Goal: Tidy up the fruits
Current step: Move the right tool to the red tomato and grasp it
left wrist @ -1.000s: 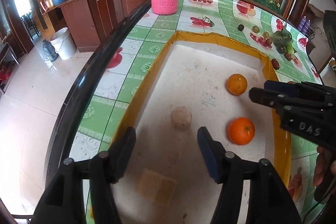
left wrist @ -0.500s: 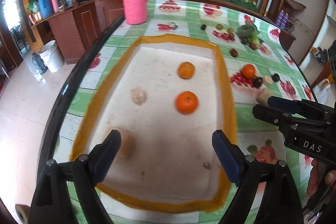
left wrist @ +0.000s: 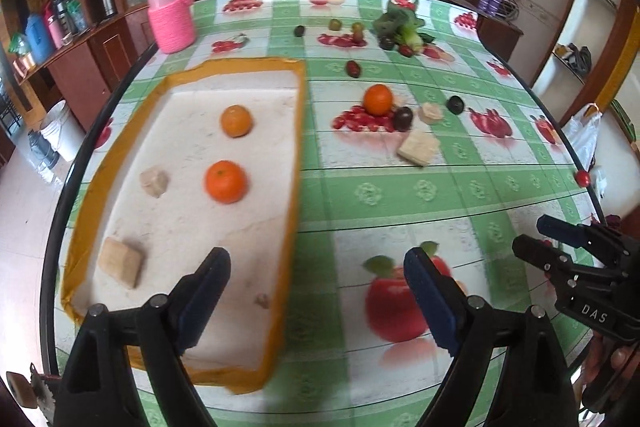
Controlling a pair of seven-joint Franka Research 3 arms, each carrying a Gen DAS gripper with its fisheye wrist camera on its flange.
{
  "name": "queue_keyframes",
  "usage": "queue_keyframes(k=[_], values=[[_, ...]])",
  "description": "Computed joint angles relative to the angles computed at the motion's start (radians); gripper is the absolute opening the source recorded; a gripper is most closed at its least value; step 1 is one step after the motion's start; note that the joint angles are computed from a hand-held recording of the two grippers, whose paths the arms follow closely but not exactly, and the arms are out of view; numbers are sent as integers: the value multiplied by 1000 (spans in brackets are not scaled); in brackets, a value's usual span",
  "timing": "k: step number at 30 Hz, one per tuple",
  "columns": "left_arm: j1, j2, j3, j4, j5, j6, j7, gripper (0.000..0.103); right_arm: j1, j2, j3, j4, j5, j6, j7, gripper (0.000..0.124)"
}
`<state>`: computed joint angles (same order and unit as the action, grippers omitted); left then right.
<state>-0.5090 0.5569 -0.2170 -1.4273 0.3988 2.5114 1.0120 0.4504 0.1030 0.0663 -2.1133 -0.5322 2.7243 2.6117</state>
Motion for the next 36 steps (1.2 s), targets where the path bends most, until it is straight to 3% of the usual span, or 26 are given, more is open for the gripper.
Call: queue_keyframes(k=[6, 14, 25, 32, 36], values=[[-40, 41, -9, 72, 5, -45, 35, 90, -32, -64, 1, -91, -22, 37, 43, 56], [-69, 56, -22, 87, -15, -80, 63, 90, -132, -108, -6, -185, 14, 123, 94, 57], [-64, 48, -19, 51, -39, -88, 30, 90, -240, -106, -54, -164, -7, 76, 100, 57], [-54, 67, -21, 67, -54, -100, 9, 90, -307, -214, -24, -260, -8, 54, 139, 57], [-53, 85, -28, 89, -65, -104, 22, 90, -330, -268, 2, -282, 58, -9, 44, 57]])
